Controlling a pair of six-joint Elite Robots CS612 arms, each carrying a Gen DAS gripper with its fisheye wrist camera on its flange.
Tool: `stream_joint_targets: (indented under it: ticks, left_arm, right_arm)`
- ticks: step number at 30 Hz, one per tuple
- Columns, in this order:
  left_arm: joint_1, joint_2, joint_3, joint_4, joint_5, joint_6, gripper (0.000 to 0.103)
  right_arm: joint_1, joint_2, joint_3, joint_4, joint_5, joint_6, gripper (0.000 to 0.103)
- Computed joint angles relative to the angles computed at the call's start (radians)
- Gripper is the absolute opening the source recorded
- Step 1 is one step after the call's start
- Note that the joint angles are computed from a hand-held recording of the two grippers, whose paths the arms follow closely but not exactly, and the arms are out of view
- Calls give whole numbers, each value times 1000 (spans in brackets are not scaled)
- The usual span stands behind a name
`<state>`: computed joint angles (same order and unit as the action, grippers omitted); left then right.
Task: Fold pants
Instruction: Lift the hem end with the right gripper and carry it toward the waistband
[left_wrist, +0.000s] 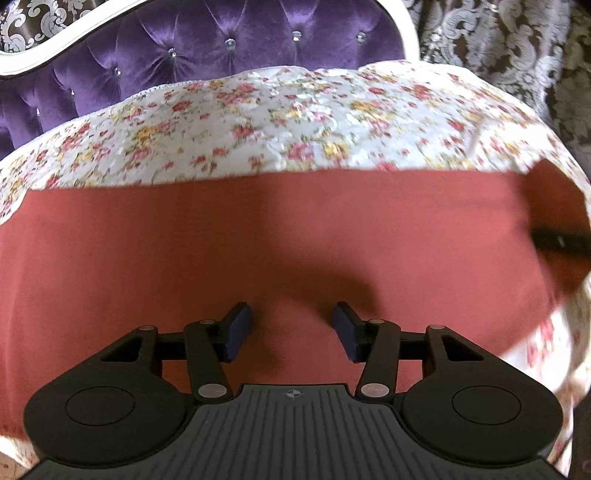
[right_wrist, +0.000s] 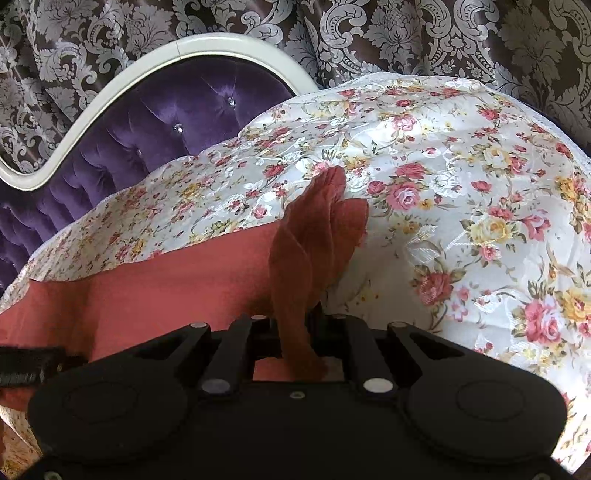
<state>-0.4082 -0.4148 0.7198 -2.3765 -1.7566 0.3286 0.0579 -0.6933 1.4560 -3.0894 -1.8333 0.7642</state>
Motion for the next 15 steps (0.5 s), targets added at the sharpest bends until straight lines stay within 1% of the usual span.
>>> stream_joint_targets:
  ticks: [3,7,8,11,13,15]
  left_arm:
    - [11,-22,43,-18,-23,31,50]
    - [32,-17,23,13,-38,9,50]
    - [38,-11,9,22,-33,-3,50]
    - [57,9,-32,33,-15,-27,50]
    - [70,25,-59,30,5,-40,50]
    - [86,46,-100,42,14,-60,50]
  right_arm:
    - [0,-5,-15,54,-3,18,17]
    - [9,-14,-55,177,-35,45,19]
    - [12,-16,-60,177,-41,51,19]
    - [29,-24,-76,124,-55,49,19]
    - [47,-21,-109,97,-64,18,19]
    - [64,-8,-158,78,-48,-29,19]
